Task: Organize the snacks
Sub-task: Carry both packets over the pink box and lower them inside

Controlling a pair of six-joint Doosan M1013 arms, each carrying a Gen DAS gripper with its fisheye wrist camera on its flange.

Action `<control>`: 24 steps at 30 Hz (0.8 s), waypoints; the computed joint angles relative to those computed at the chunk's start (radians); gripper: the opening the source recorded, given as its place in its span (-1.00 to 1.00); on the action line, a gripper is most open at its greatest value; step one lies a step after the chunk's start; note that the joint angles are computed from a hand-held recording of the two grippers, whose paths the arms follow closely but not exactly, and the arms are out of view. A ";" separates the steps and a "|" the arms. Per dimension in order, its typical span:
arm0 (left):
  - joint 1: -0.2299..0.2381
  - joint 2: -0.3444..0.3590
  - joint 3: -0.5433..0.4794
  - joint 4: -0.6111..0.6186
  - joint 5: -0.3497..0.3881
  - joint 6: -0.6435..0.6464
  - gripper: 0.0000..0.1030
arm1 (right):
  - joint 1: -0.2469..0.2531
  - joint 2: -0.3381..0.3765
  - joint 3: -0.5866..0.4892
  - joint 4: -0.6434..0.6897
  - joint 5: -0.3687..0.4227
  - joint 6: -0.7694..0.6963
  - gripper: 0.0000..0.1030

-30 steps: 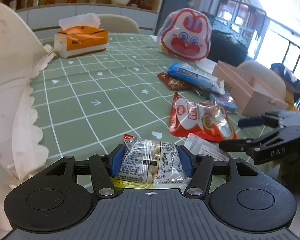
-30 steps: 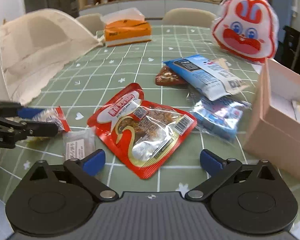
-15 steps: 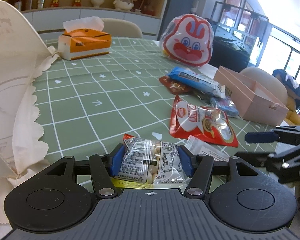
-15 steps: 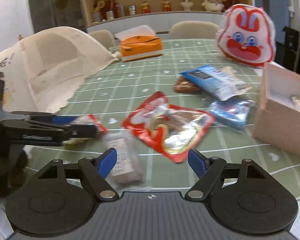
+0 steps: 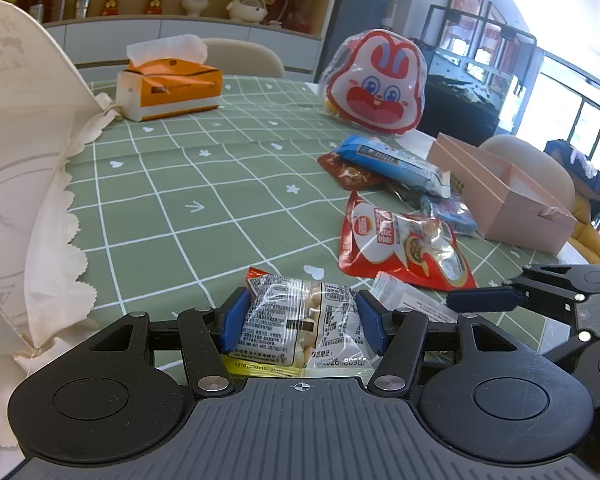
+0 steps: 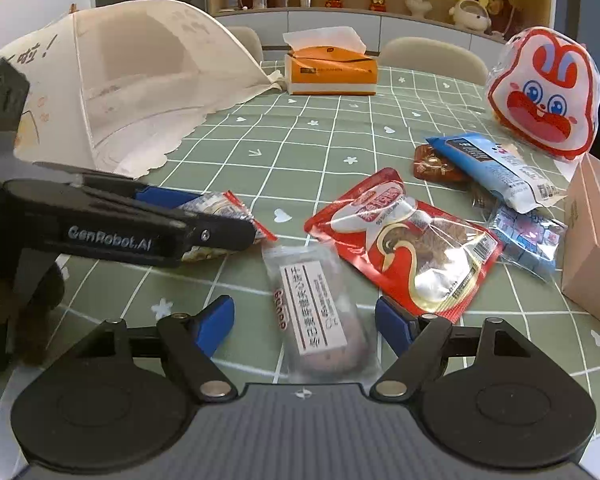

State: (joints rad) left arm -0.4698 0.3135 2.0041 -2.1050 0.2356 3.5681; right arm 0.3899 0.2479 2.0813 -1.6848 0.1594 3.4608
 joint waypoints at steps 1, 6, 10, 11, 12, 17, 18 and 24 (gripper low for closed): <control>0.000 0.000 0.000 -0.001 0.000 0.001 0.24 | 0.001 0.000 -0.003 0.016 0.004 -0.018 0.19; -0.001 -0.001 0.000 0.012 -0.001 -0.008 0.24 | 0.022 -0.020 0.006 0.104 0.048 -0.149 -0.29; -0.009 -0.006 -0.005 0.119 -0.011 -0.103 0.23 | 0.031 -0.061 0.052 0.005 0.080 -0.050 -0.30; -0.013 -0.008 -0.007 0.172 -0.010 -0.156 0.23 | 0.026 -0.077 0.066 -0.008 0.082 -0.027 -0.30; -0.018 -0.012 -0.006 0.210 -0.009 -0.192 0.23 | 0.025 -0.090 0.078 -0.013 0.096 -0.016 -0.30; -0.057 -0.040 0.003 0.514 0.013 -0.482 0.23 | 0.000 -0.161 0.152 -0.087 0.156 0.104 -0.30; -0.072 -0.047 0.008 0.541 0.009 -0.494 0.23 | -0.010 -0.178 0.170 -0.113 0.157 0.142 -0.30; -0.156 -0.069 0.007 0.727 0.029 -0.622 0.23 | -0.067 -0.261 0.268 -0.247 0.167 0.343 -0.30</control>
State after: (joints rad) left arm -0.6262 0.2446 2.0113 -1.3778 0.2649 2.9459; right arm 0.3233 -0.0130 2.3490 -1.9321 0.3267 3.8036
